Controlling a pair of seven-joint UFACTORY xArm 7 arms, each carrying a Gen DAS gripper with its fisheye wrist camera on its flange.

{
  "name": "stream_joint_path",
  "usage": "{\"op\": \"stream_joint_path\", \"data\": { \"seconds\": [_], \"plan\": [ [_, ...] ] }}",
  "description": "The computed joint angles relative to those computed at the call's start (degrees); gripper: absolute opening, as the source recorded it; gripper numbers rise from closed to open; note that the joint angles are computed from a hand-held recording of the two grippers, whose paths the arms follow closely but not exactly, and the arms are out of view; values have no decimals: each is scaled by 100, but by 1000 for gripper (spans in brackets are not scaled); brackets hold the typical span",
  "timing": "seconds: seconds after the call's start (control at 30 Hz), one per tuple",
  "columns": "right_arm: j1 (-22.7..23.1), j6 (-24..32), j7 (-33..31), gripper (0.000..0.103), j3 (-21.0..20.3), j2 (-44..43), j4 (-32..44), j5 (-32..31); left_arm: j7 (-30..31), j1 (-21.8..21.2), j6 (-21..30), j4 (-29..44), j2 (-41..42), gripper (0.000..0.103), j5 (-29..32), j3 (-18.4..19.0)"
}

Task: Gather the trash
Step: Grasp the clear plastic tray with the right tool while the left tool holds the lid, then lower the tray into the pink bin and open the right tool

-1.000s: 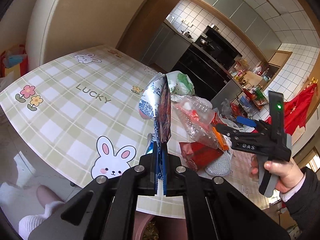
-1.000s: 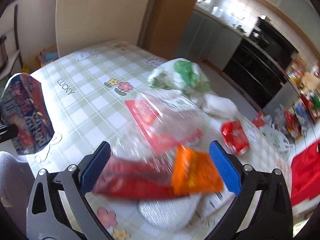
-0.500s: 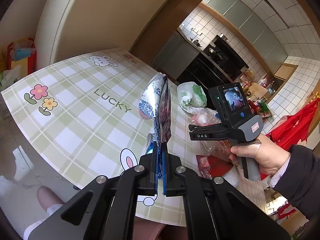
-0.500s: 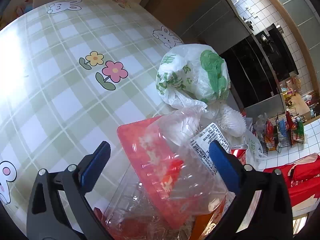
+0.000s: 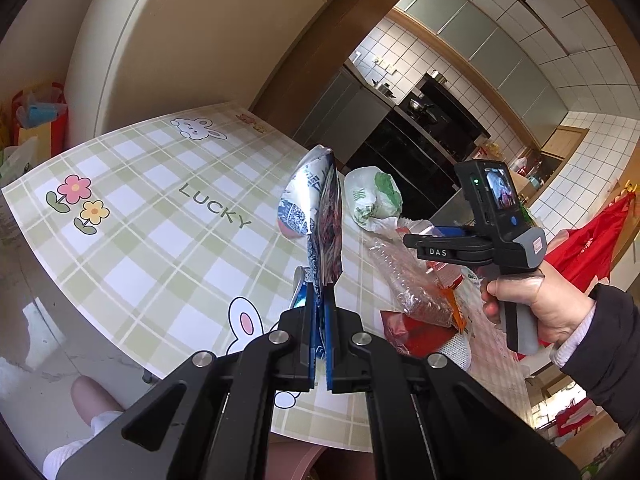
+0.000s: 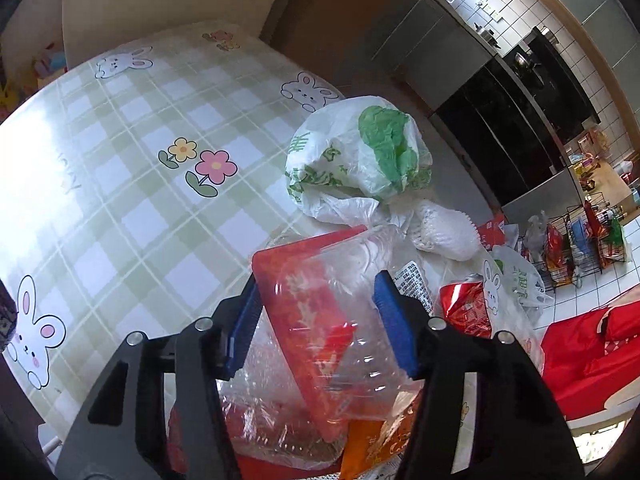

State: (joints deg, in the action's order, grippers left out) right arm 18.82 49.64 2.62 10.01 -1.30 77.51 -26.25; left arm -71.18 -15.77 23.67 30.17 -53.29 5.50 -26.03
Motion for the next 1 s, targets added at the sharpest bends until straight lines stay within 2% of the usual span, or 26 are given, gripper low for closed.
{"op": "stream_joint_path", "data": {
  "seconds": [0.1, 0.27, 0.63, 0.8, 1.0],
  "plan": [
    [-121, -302, -207, 50, -102, -418, -292, 437, 17, -5, -4, 79, 49, 3, 24, -40],
    [-295, -701, -677, 46, -227, -1116, -832, 1357, 25, 16, -31, 259, 183, 3, 67, -124],
    [-429, -1741, -1536, 46, -618, -2396, -1945, 2722, 102, 112, -34, 657, 465, 3, 245, -299],
    [-451, -1898, -1677, 46, -739, -2974, -2282, 3101, 183, 118, 33, 840, 570, 3, 316, -321],
    [-258, -1940, -1887, 46, -979, -4197, -3000, 3515, 483, 29, 337, 1231, 628, 3, 406, -316]
  ]
}}
